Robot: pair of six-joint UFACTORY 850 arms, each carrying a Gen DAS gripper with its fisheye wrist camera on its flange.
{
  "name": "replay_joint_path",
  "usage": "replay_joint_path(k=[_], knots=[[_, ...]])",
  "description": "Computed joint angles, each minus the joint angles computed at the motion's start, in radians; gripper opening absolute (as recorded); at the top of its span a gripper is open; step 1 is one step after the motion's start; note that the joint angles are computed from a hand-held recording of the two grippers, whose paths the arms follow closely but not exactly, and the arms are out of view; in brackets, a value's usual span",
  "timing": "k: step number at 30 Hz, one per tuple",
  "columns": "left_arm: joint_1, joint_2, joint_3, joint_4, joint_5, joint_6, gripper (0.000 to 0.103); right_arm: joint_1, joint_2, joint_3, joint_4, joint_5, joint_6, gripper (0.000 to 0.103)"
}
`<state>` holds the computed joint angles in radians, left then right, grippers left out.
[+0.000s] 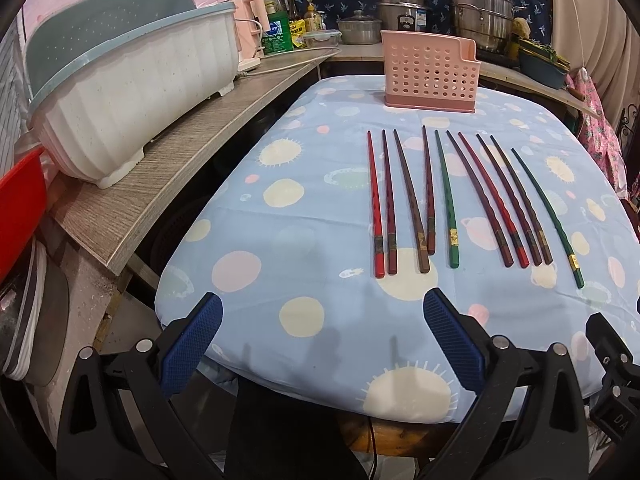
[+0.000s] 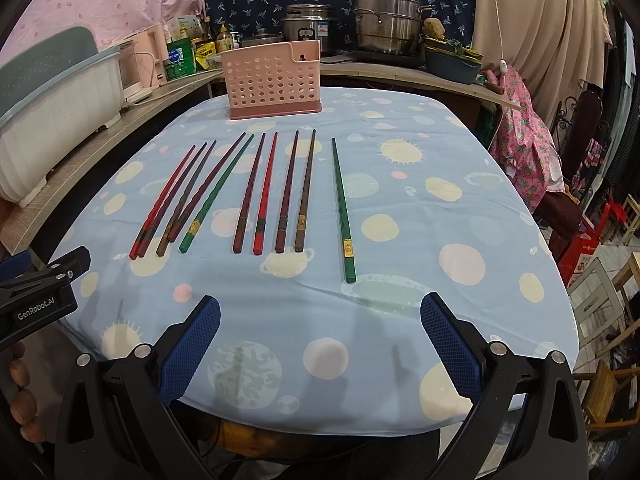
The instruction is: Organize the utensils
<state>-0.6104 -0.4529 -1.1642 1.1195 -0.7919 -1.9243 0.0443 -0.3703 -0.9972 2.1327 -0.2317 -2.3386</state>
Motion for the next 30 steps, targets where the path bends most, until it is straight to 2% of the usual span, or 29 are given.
replay_joint_path(k=[30], knots=[[0.001, 0.000, 0.003, -0.004, 0.005, 0.001, 0.096, -0.004, -0.002, 0.004, 0.035, -0.004, -0.029, 0.096]])
